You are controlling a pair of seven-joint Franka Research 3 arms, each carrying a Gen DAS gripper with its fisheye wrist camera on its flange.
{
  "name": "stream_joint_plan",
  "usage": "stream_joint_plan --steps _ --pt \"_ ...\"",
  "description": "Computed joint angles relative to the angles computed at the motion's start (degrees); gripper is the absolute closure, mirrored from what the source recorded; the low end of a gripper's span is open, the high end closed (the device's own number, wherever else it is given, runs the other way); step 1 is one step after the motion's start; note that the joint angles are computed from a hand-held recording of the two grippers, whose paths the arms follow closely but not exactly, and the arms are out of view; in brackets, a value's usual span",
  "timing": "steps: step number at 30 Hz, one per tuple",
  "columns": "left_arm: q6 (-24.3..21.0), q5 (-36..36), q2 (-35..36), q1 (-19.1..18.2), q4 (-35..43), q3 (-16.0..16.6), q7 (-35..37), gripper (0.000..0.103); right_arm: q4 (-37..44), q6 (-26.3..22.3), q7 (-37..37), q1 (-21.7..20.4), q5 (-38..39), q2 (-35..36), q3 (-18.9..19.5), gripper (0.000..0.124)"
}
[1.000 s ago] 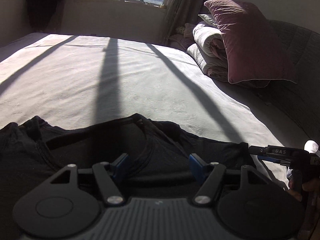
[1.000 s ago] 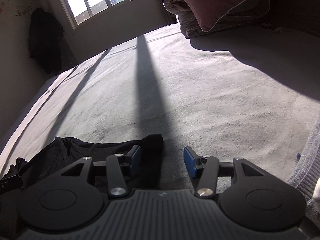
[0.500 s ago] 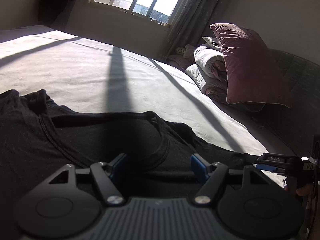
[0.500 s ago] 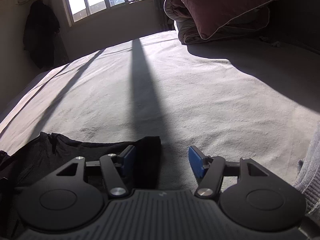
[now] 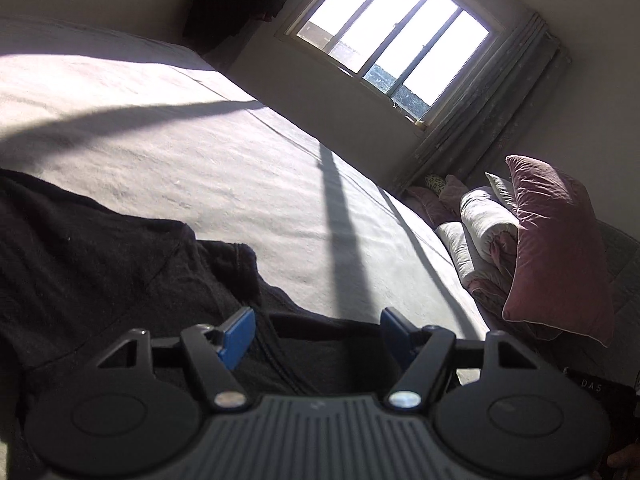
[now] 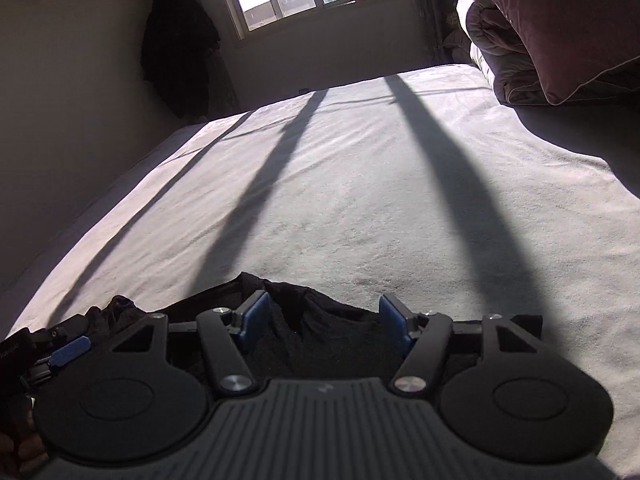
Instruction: Fold clothes
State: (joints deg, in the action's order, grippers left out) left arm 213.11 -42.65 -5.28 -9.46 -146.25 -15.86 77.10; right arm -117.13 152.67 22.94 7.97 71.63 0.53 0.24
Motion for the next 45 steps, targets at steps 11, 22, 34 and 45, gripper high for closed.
stream_joint_plan --steps 11,22,34,45 --pt "-4.6 -13.2 -0.8 2.2 1.1 -1.6 3.2 0.069 16.0 -10.8 -0.2 5.2 -19.9 12.7 6.0 0.072" --pt "-4.0 -12.7 -0.7 1.3 0.5 -0.3 1.8 0.071 24.6 -11.9 5.5 8.1 -38.6 20.1 7.9 0.086" --pt "-3.0 -3.5 -1.1 2.0 -1.9 0.2 -5.8 0.07 25.0 -0.1 0.1 9.0 -37.4 22.5 10.6 0.12" --pt "-1.3 -3.3 -0.7 1.5 -2.2 0.3 -5.6 0.054 25.9 -1.2 6.3 8.3 -39.9 22.9 10.1 0.086"
